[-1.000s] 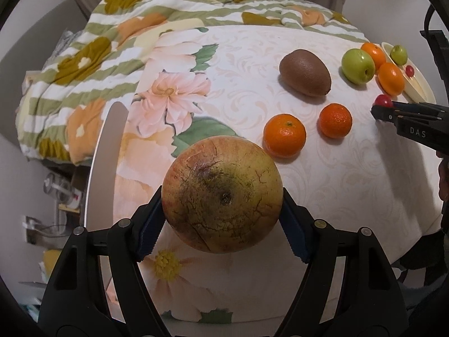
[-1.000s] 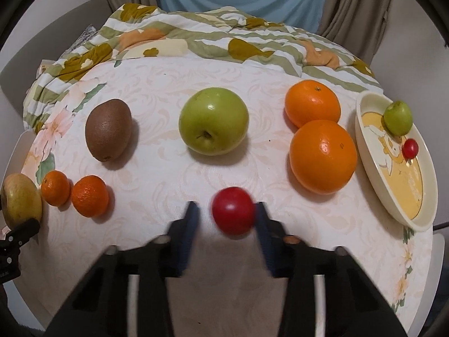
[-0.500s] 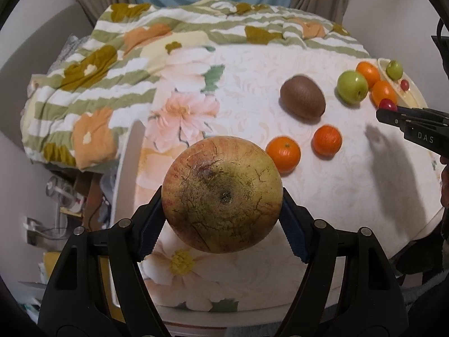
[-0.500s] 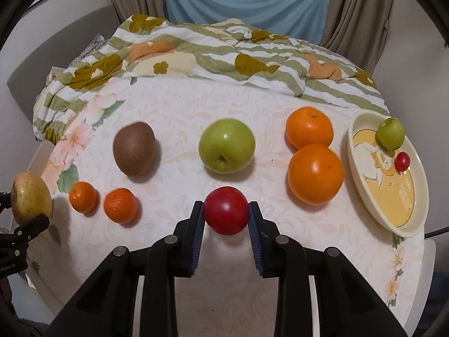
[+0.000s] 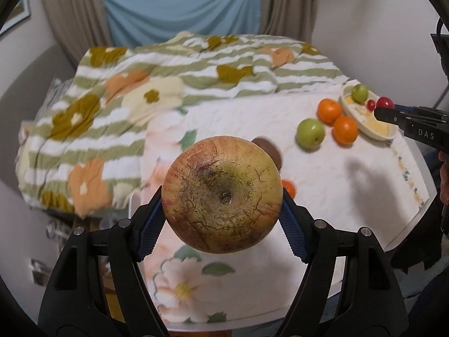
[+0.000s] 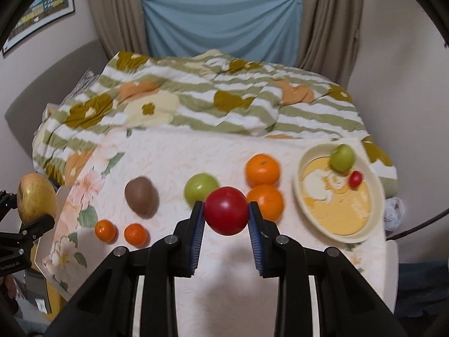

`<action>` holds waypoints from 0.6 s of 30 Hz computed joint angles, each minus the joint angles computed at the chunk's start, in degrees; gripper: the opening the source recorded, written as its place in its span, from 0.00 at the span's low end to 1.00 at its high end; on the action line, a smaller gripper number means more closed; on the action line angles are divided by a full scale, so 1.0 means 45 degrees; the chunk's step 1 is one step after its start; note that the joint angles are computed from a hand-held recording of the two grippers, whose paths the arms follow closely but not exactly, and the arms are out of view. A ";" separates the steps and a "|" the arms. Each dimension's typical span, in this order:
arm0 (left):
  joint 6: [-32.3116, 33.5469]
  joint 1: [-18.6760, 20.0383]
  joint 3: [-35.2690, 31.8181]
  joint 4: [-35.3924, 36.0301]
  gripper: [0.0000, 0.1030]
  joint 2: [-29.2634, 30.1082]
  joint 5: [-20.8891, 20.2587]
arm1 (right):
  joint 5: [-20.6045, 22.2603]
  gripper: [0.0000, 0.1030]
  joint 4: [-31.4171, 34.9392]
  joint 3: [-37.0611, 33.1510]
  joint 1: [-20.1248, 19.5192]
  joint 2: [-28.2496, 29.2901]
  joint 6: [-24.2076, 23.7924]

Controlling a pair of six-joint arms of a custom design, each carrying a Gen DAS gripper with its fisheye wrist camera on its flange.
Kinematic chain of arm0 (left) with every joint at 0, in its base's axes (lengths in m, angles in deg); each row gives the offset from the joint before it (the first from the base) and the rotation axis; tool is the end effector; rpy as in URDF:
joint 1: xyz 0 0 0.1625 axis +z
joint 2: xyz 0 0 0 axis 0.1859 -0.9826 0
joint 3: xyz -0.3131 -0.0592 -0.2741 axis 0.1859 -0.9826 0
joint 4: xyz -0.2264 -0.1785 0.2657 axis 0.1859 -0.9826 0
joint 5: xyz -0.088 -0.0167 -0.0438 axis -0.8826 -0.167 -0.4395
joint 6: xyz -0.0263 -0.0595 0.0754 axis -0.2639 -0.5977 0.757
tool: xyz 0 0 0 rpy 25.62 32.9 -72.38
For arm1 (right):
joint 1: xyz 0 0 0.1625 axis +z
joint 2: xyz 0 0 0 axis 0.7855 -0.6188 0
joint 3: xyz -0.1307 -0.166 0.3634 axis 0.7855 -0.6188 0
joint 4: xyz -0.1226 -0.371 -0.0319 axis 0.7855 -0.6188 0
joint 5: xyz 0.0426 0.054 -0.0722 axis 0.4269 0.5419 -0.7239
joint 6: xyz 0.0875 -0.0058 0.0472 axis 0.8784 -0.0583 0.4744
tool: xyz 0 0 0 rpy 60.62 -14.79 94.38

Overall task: Organize fruits
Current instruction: 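Carry the russet apple and red tomato to the cream plate with both tools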

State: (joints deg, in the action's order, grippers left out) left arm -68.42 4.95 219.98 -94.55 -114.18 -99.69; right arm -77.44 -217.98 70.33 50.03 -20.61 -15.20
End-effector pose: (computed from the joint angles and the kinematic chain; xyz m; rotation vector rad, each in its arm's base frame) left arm -0.2756 -0.2923 0.1335 0.2806 2.2207 -0.7636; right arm 0.1651 -0.3881 0.2626 0.7359 -2.3353 0.6236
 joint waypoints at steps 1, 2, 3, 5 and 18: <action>0.0326 0.0087 -0.0146 -0.0273 0.80 0.0165 0.0106 | -0.0054 0.27 0.0009 -0.0043 0.0006 -0.0140 -0.0039; 0.0806 0.0209 -0.0357 -0.0691 0.80 0.0431 0.0262 | -0.0103 0.27 0.0018 -0.0091 -0.0005 -0.0267 -0.0096; 0.1140 0.0291 -0.0540 -0.0997 0.80 0.0682 0.0368 | -0.0157 0.27 -0.0041 -0.0151 -0.0040 -0.0405 -0.0212; 0.2016 0.0530 -0.1016 -0.1776 0.80 0.1339 0.0601 | -0.0165 0.27 -0.0082 -0.0254 -0.0170 -0.0625 -0.0462; 0.5166 0.1580 -0.5206 -0.4921 0.80 0.5960 0.1415 | 0.1379 0.27 0.1910 -0.1909 -0.2578 -0.1914 -0.2247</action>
